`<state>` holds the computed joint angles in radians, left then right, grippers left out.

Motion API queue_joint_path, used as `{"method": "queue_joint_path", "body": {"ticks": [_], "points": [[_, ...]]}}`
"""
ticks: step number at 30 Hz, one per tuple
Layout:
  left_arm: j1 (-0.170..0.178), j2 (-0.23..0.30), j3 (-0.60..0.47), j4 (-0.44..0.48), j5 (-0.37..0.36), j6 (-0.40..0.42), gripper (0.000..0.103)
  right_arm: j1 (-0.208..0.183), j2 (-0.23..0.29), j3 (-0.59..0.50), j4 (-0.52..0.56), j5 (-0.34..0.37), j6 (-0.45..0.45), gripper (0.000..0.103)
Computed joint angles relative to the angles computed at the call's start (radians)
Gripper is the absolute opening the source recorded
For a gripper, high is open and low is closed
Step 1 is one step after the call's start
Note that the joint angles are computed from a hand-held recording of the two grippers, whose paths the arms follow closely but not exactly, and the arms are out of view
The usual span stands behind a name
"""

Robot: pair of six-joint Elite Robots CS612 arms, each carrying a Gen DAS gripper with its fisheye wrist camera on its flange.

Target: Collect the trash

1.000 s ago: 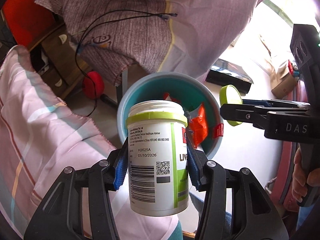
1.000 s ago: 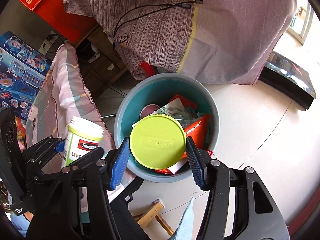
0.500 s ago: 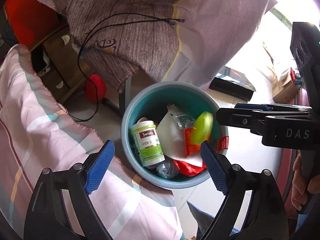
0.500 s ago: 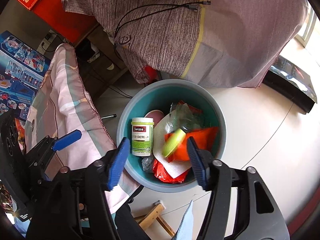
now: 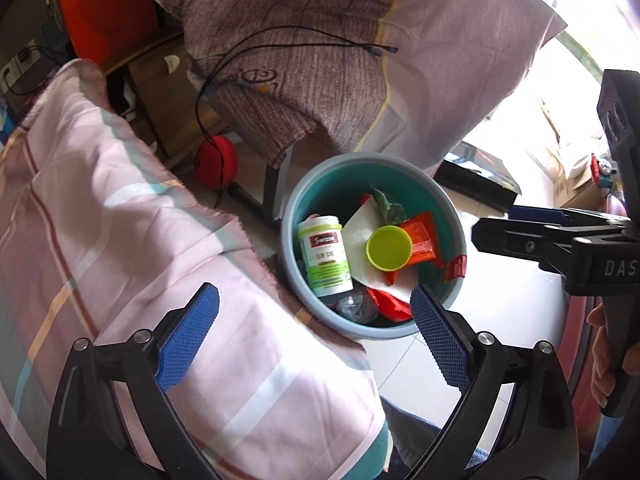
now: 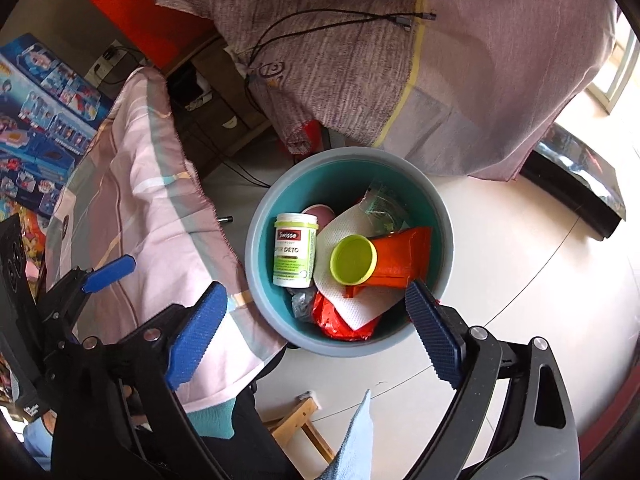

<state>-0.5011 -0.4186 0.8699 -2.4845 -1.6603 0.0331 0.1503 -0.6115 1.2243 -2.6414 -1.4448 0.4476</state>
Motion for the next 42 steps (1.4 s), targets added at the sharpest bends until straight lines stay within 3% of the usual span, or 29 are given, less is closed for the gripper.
{"method": "queue_joint_path", "body": {"ticks": [8,16,21,31,42], "points": [[0.000,-0.097,0.178,-0.154,0.104,-0.059,0.099,0.040,-0.056,0.077,-0.052,-0.073,-0.058,0.093],[0.017,-0.163,0.307,-0.209,0.107,-0.118,0.099,0.088,-0.095,0.136,-0.117,-0.152,-0.101,0.096],[0.022,-0.204,0.395,-0.277,0.137,-0.130,0.099,0.108,-0.105,0.151,-0.142,-0.159,-0.131,0.096],[0.031,-0.255,0.497,-0.389,0.169,-0.167,0.099,0.133,-0.103,0.138,-0.134,-0.183,-0.152,0.096],[0.042,-0.269,0.523,-0.430,0.173,-0.195,0.099,0.140,-0.084,0.104,-0.084,-0.169,-0.144,0.096]]}}
